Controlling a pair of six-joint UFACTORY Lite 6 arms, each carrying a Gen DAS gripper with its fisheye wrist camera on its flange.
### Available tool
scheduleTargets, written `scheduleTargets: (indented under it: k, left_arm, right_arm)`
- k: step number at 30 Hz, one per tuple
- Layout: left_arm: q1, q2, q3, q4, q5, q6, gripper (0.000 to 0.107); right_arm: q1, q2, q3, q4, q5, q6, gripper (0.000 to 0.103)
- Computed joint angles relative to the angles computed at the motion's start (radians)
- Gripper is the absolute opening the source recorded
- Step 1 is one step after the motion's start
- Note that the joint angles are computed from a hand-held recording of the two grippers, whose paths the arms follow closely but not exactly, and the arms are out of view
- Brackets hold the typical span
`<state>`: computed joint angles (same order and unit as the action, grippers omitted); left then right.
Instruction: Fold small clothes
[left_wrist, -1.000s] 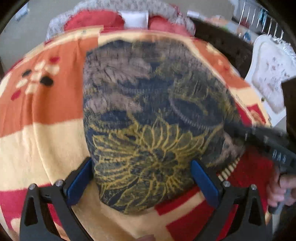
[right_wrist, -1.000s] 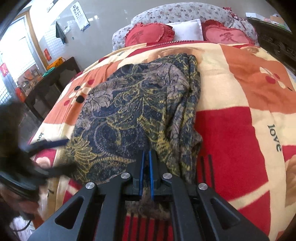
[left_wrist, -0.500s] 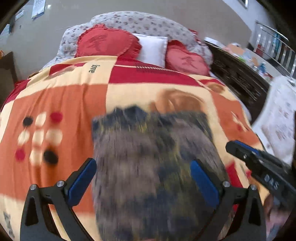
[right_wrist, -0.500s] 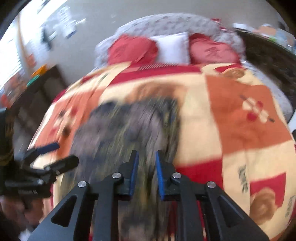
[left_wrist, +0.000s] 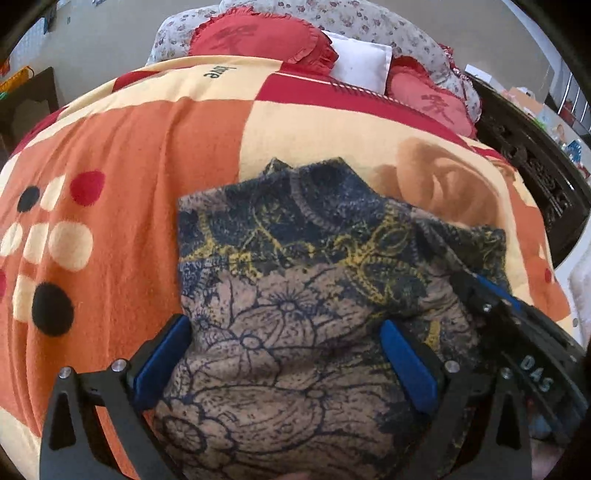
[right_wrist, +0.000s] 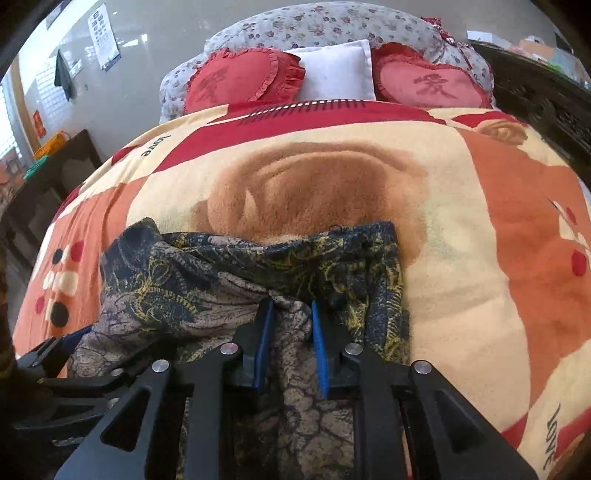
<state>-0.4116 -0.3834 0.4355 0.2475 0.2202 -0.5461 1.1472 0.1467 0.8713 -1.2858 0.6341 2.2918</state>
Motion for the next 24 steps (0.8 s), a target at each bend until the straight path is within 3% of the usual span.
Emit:
scheduleTargets:
  k: [4,9,11,14,16,19,24]
  left_arm:
    - [0.016,-0.014,-0.005,-0.082,-0.002,0.086,0.103]
    - [0.022,0.009,0.013,-0.105,-0.011,0.111,0.103]
    - [0.018,0.015,0.017,-0.096,-0.01,0.099,0.103]
    - [0.026,0.007,0.014,-0.103,-0.005,0.115,0.103]
    - [0.025,0.001,0.011,-0.084,0.0,0.099,0.103]
    - [0.016,0.012,0.019,-0.057,0.001,0.066,0.103]
    - [-0.002,0.016,0.032,-0.043,0.015,0.039,0.103]
  right_arm:
    - [0.033,-0.083,-0.005,0.124,0.043,-0.104,0.026]
    - [0.378,-0.201,-0.01,0.223,0.375,-0.102,0.026]
    - [0.445,-0.192,-0.021,0.24,0.366,-0.07,0.028]
    - [0.444,-0.045,-0.055,0.235,0.235,-0.037,0.034]
    - [0.49,0.031,-0.036,0.183,0.304,-0.001,0.034]
    - [0.478,0.062,0.031,0.251,0.33,-0.083,0.036]
    - [0.637,-0.055,-0.02,0.356,0.404,0.01,0.036]
